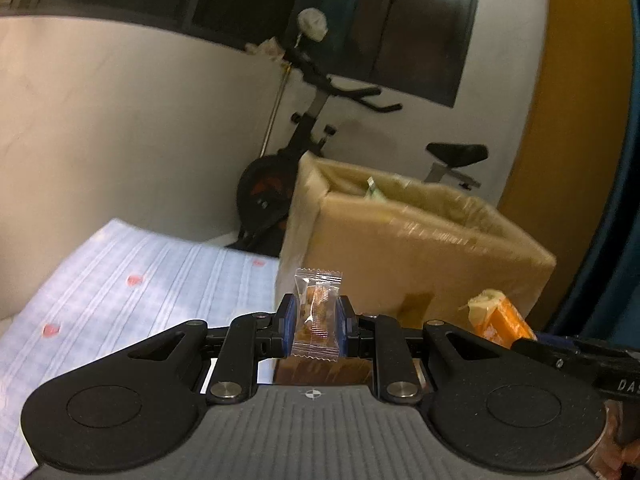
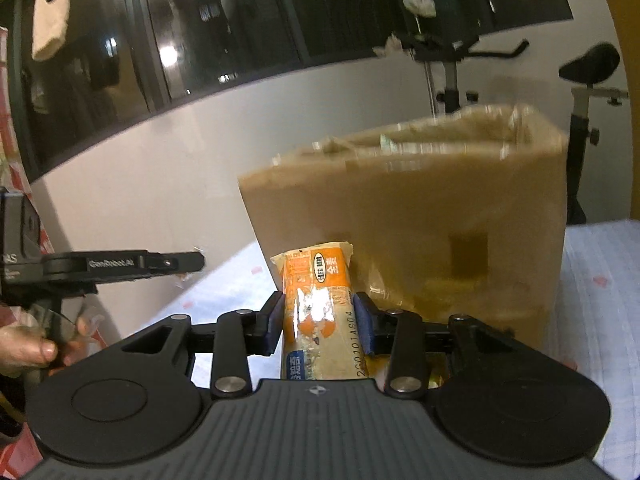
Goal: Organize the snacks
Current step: 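Lift the candy packet and wafer bar over the lined box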
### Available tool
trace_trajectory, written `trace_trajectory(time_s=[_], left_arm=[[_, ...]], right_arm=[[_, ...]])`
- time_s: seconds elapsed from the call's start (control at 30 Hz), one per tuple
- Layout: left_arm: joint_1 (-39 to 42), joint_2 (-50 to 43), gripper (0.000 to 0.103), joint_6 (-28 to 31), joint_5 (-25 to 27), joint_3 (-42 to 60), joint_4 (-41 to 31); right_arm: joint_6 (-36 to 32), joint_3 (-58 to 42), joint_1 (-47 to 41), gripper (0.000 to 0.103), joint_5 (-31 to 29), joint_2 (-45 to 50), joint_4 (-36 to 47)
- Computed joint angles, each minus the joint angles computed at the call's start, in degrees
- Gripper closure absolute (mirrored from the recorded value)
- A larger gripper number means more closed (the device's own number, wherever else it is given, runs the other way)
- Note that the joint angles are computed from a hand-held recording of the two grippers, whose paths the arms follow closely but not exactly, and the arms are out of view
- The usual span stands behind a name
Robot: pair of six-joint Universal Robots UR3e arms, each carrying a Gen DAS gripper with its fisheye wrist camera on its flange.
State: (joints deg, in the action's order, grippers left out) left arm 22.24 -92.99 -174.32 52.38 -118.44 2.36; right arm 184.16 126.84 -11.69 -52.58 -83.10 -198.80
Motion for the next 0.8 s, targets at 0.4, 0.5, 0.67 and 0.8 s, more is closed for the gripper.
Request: trace_trajectory(time_s=[0.4,0.5,0.67,0.8], left_arm=[[-7.71,-6.90,0.081,-4.11,2.43,18.70,-2.06],[-11.45,-12.70,0.081,-3.25,5.13,29.36,-4.60],[-17.16,-24.12,0.081,-1.73,11.88,49.79,-16.62],[-20.37,-32.01,0.081,0.39,18.09,63.06,-27.01]], right_arm=[[3.55,-10.53,-3.65,0.063,1.10,-3.15,3.28],[2.38,-18.38,-3.01,0.063,-2.09,0.09,6.51],[0.67,-34.90,-1.58,0.063,-8.26,9.47,14.48],[-1.10,-48.26,-0.54,0.063,-12.75,17.22,25.87]])
